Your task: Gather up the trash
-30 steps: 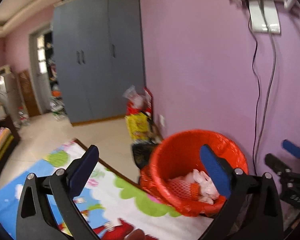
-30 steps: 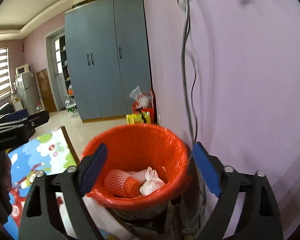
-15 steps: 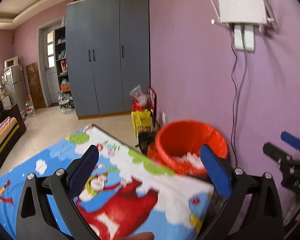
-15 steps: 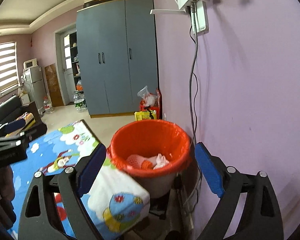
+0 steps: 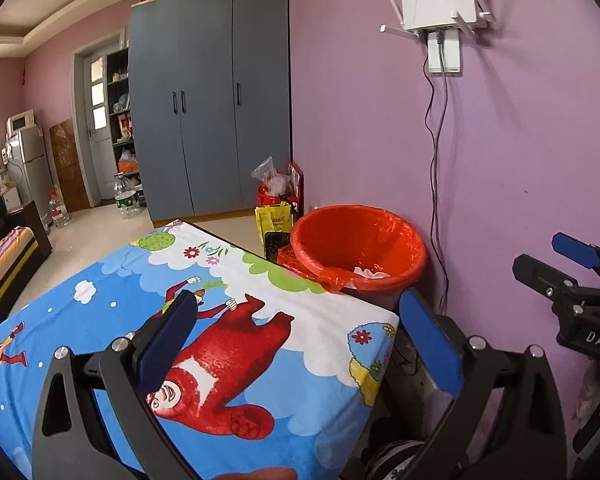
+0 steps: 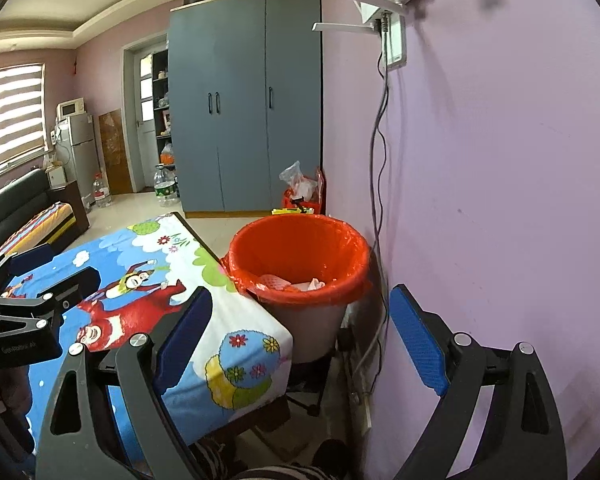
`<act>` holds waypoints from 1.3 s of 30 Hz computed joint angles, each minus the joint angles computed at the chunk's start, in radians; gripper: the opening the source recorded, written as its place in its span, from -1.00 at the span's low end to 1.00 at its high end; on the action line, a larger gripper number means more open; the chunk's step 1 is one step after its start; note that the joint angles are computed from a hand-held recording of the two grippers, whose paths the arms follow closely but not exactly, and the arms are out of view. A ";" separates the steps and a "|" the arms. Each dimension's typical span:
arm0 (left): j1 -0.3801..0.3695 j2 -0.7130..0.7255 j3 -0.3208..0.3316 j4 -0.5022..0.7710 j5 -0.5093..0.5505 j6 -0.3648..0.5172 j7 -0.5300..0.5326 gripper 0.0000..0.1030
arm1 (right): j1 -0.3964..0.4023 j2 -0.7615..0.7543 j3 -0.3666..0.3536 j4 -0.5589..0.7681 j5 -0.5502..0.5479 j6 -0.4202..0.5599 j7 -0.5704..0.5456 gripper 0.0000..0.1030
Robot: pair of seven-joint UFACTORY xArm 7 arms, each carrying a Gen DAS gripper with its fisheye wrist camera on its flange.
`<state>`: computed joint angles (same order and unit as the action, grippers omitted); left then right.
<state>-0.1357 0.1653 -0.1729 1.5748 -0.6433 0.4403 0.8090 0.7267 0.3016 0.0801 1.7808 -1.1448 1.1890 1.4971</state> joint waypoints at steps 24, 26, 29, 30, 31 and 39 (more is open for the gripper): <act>-0.011 -0.026 0.015 -0.050 0.031 -0.005 -0.011 0.90 | 0.010 0.018 0.001 0.013 -0.005 -0.010 -0.001 0.64; -0.010 -0.025 0.014 -0.050 0.033 -0.006 -0.011 0.90 | 0.013 0.023 -0.003 0.020 -0.002 -0.011 -0.006 0.64; -0.009 -0.024 0.014 -0.051 0.033 -0.006 -0.011 0.90 | 0.016 0.026 -0.009 0.023 0.001 -0.013 -0.009 0.64; -0.009 -0.024 0.013 -0.051 0.033 -0.006 -0.010 0.90 | 0.017 0.027 -0.010 0.025 0.002 -0.014 -0.010 0.64; -0.008 -0.024 0.013 -0.051 0.033 -0.006 -0.010 0.90 | 0.017 0.029 -0.011 0.026 0.003 -0.015 -0.011 0.64; -0.006 -0.023 0.013 -0.050 0.033 -0.007 -0.009 0.90 | 0.022 0.040 -0.021 0.042 0.008 -0.018 -0.019 0.64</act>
<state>-0.1422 0.1420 -0.1595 1.5245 -0.6102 0.4335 0.7996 0.7484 0.3415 0.0592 1.8226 -1.1370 1.1714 1.4779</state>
